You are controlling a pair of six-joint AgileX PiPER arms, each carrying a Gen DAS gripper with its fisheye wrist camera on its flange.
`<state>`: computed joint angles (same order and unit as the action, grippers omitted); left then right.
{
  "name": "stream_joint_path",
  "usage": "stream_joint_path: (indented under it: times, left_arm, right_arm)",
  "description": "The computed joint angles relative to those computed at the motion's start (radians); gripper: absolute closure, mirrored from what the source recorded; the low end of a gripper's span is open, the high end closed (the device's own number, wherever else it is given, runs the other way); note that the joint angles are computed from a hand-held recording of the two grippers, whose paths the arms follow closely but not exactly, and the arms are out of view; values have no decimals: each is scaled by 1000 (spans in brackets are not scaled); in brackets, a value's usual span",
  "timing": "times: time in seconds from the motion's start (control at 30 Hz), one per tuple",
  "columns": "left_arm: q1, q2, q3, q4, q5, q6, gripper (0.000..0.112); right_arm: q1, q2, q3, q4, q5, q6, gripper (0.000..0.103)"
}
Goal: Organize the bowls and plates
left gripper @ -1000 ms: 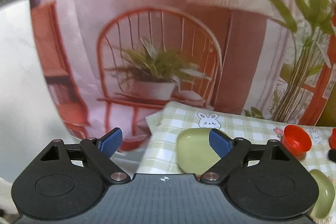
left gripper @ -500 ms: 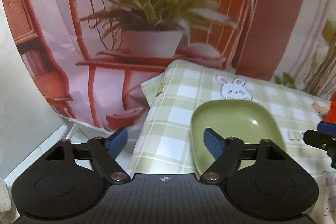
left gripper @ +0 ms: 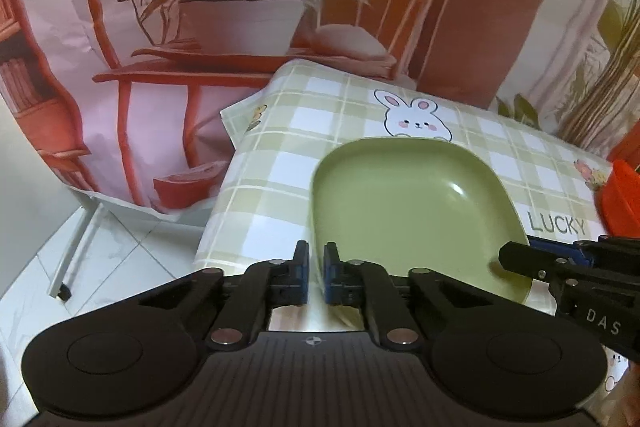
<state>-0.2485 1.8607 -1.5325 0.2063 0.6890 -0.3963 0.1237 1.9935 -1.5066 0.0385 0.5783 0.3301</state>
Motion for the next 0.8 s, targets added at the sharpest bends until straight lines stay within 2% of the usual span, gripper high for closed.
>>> stream_joint_path:
  times: [0.17, 0.4, 0.8]
  left_arm:
    - [-21, -35, 20, 8, 19, -3, 104]
    - [-82, -130, 2, 4, 74, 4, 104]
    - [-325, -210, -44, 133, 192, -172, 104]
  right_arm:
    - [4, -47, 37, -1, 3, 27, 91]
    - [-15, -195, 121, -16, 28, 56, 91]
    - [-89, -539, 287, -65, 122, 71, 91]
